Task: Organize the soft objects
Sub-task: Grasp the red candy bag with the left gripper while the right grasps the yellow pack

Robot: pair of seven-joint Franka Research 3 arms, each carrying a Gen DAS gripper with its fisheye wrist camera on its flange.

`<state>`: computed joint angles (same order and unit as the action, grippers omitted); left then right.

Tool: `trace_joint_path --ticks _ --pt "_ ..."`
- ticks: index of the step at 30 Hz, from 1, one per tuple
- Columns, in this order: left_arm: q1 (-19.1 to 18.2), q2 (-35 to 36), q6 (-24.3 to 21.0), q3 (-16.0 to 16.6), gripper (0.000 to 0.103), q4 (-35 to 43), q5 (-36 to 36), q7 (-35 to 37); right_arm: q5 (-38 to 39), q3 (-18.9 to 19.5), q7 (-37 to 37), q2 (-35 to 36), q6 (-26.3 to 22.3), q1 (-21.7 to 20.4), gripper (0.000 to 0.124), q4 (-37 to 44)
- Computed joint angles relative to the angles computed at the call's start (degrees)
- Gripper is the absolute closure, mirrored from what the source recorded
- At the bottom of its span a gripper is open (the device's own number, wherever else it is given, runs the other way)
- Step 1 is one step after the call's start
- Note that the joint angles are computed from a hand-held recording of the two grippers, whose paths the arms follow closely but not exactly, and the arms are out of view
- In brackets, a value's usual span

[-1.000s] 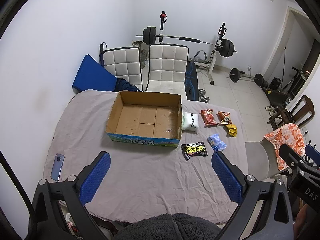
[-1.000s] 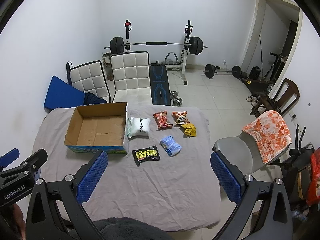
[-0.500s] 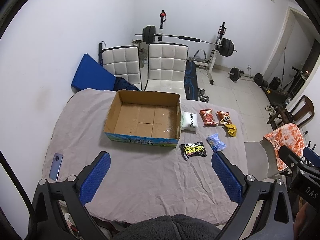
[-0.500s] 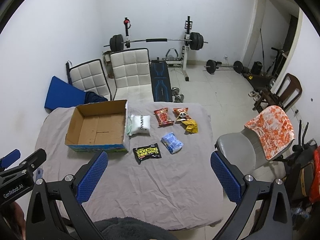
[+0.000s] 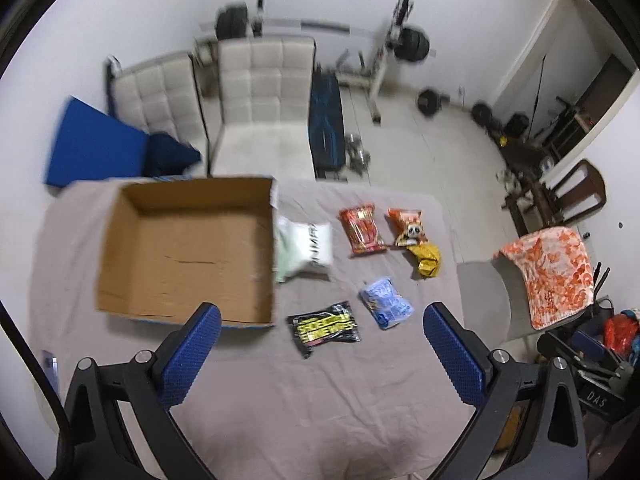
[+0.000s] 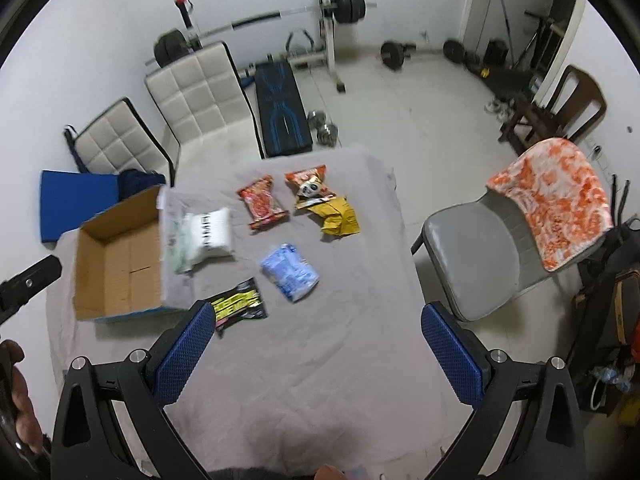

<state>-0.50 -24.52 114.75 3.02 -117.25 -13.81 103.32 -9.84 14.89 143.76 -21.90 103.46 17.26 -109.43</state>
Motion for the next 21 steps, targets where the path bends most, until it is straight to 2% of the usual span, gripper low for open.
trace_joint_path --ticks 3,8,10,15,21 --pt "-0.93 9.65 -0.62 -2.59 0.0 4.81 0.49 -2.03 1.19 -3.88 -4.91 3.47 4.4 -1.46 0.021 -2.83" --pt "-1.44 27.52 -3.15 -8.13 0.008 15.72 6.99 -5.87 4.38 -9.04 -11.91 13.14 10.71 -4.16 0.021 -3.08" --pt "-1.61 32.55 -4.77 -9.56 0.008 19.1 9.46 -7.36 5.33 -10.5 -13.92 17.24 13.11 -4.97 0.021 -2.56" --pt "-1.58 46.79 -10.42 -12.22 0.009 31.46 8.8 -11.54 9.83 -13.46 -18.84 27.95 16.49 -6.42 0.021 0.99" --pt "-3.19 60.85 -15.9 -14.12 0.009 46.02 9.83 -15.24 14.4 -15.08 -22.07 38.69 16.66 -6.55 0.023 6.71"
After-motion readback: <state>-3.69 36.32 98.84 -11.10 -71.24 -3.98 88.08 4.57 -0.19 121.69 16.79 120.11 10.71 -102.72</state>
